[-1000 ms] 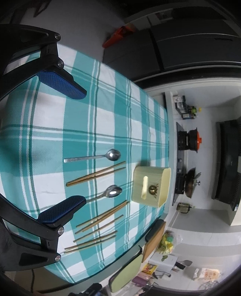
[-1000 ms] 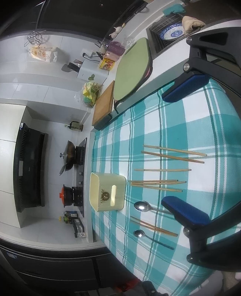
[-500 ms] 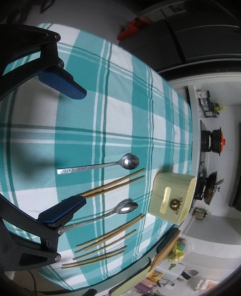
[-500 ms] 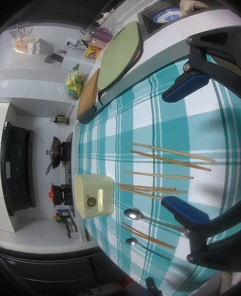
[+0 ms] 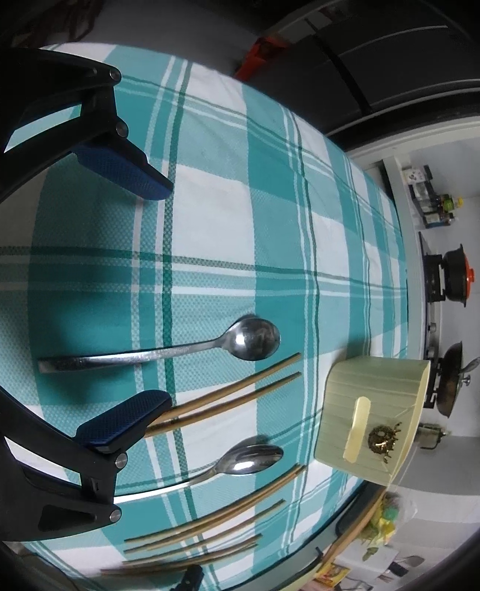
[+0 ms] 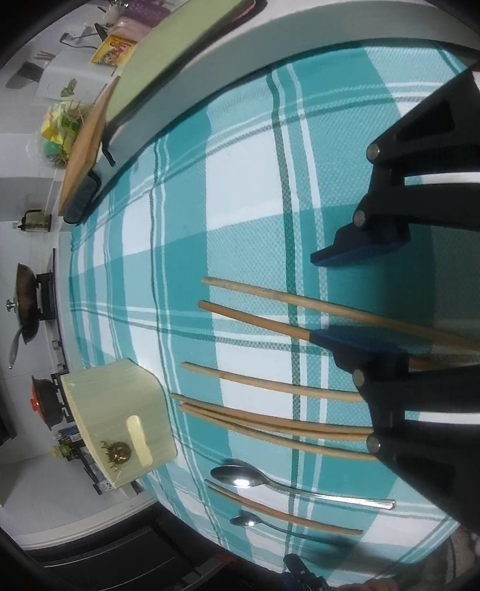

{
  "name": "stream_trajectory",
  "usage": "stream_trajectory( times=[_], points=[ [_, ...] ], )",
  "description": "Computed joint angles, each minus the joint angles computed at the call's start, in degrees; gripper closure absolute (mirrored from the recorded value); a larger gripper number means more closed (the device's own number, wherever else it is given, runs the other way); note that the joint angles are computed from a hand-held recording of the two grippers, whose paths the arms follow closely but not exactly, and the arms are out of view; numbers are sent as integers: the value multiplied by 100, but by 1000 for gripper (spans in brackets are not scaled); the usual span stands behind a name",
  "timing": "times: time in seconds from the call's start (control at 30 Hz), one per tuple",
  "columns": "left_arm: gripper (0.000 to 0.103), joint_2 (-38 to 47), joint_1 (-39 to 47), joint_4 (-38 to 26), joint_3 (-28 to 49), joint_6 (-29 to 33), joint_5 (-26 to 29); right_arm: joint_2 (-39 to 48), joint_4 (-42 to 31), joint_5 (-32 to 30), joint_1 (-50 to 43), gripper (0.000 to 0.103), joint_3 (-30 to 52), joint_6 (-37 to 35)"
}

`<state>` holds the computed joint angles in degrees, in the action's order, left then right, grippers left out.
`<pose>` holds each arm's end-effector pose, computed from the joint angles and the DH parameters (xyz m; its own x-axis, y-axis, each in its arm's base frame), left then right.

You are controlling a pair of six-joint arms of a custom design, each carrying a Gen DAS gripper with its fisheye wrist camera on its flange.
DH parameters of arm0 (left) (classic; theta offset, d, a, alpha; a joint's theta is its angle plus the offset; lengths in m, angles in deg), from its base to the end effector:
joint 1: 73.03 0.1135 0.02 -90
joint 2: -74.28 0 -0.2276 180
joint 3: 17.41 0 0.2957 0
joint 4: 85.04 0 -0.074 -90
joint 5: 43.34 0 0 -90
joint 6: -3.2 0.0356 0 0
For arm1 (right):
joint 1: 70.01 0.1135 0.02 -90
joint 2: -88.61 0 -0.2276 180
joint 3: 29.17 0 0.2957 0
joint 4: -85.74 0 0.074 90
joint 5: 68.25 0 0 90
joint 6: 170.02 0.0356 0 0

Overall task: Organize utensils
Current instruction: 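Lower the left tool onto a steel spoon and close it while the right tool grasps a chopstick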

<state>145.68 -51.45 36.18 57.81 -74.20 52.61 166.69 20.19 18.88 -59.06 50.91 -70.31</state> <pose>0.2852 0.1088 0.2593 -0.8108 -0.0873 -0.5788 -0.1369 0.9897 0.0424 0.3112 0.0620 0.2484 -0.9021 -0.0030 -0.4315 -0.0603 0.9910 0.1193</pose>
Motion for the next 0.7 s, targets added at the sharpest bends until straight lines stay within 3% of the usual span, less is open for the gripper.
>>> stream_trajectory(
  times=[0.07, 0.27, 0.47, 0.57, 0.67, 0.7],
  points=[
    [1, 157, -33, 119, 17, -25, -73, 326, -98, 80, 44, 80, 136, -71],
    [1, 898, -159, 356, 343, -130, -317, 637, -187, 275, 124, 80, 455, -401],
    [4, 1597, -295, 422, 885, -370, -333, 1290, -196, 59, -85, 80, 1051, -577],
    [15, 1837, -361, 380, 1147, -542, -209, 1653, -158, -23, -158, 80, 1380, -637],
    [41, 1858, -494, 431, 1207, -406, -145, 2129, -164, -170, -261, 80, 1846, -698],
    [58, 1847, -533, 463, 1205, -303, -115, 2286, -181, -239, -305, 80, 2009, -703]
  ],
)
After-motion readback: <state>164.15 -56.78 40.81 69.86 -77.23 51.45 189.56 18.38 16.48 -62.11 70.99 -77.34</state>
